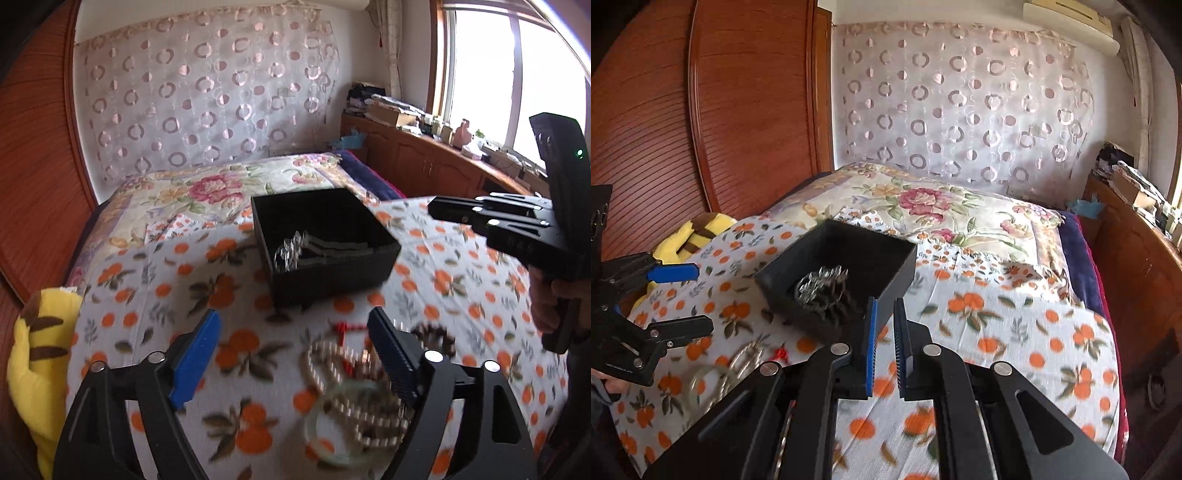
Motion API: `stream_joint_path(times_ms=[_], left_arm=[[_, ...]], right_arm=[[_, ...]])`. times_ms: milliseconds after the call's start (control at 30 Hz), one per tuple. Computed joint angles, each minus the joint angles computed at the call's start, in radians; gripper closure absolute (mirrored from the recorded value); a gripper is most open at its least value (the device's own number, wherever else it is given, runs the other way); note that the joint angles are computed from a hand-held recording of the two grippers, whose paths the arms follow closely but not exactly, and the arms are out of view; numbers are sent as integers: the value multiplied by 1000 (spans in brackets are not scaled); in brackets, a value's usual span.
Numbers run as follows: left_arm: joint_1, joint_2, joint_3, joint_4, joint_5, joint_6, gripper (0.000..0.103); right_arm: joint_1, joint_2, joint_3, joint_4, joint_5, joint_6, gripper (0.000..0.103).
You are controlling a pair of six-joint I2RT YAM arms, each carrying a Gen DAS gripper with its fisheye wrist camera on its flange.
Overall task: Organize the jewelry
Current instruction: 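Move the left tool to the jade bangle and close on its rim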
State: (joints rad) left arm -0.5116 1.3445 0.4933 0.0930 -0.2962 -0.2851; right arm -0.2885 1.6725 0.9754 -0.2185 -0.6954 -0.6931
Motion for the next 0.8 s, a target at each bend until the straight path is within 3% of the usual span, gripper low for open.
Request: stream_joint_path(times_ms=[167,233,467,800], left_arm=[[-32,-19,-65,-8,-48,-20,13],[-42,-24,-87,-11,-61,-38,13],[-34,-63,-165,-15,-36,-95,12],[-12,71,-137,3,-9,-104,9]], right_arm=[[-38,-90,-127,3,-10,-32,93],[-69,-118,-167,-12,-27,-62,85],[-177,-194,-288,-102,-78,-186,81],[-320,-252,-394,-245,-118,-426,78]])
